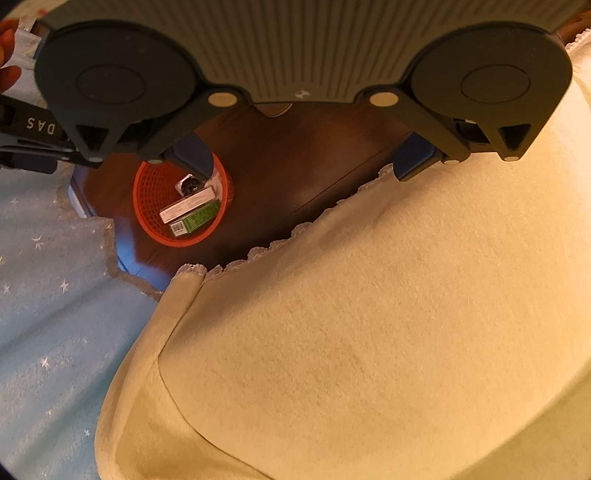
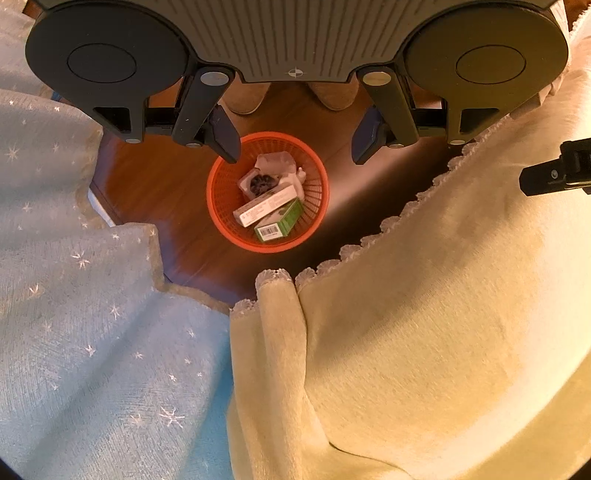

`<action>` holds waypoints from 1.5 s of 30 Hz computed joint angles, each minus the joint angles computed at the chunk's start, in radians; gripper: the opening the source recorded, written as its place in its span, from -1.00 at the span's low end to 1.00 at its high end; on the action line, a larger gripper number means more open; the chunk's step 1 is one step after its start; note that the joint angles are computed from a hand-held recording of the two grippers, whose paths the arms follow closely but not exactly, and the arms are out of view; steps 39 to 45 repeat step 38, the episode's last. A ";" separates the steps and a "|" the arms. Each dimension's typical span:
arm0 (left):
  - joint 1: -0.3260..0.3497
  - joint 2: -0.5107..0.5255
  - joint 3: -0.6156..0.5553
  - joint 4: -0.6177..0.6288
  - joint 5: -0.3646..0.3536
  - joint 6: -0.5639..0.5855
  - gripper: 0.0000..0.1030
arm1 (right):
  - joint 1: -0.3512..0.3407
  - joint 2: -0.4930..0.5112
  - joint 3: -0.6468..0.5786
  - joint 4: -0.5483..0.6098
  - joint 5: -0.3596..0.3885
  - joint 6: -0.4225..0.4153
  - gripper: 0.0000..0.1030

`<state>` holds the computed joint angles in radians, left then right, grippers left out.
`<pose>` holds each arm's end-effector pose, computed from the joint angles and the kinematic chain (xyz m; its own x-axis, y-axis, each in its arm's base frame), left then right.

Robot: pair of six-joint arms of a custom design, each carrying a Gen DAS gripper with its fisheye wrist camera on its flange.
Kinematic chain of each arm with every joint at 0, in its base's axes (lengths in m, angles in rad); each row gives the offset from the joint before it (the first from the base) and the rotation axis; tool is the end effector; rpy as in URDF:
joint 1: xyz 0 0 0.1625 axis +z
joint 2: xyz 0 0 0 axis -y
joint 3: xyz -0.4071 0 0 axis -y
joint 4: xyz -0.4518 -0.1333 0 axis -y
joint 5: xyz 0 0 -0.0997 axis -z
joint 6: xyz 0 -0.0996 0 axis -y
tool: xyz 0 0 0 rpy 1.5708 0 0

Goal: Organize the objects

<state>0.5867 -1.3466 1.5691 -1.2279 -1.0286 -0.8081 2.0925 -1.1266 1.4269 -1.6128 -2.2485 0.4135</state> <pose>-0.3721 -0.4692 0.3343 -0.6769 0.2606 -0.6884 0.3094 0.9493 0.0551 0.4019 -0.5569 0.2960 -0.7390 -0.1459 0.6578 -0.2019 0.9794 -0.0097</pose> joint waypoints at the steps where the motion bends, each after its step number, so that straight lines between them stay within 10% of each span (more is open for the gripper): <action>1: -0.001 0.000 0.002 -0.001 0.000 -0.001 0.97 | 0.000 -0.001 0.001 0.001 0.000 0.002 0.24; 45: 0.000 -0.016 0.015 -0.012 0.056 0.041 0.98 | 0.013 0.025 -0.003 -0.012 0.005 0.006 0.24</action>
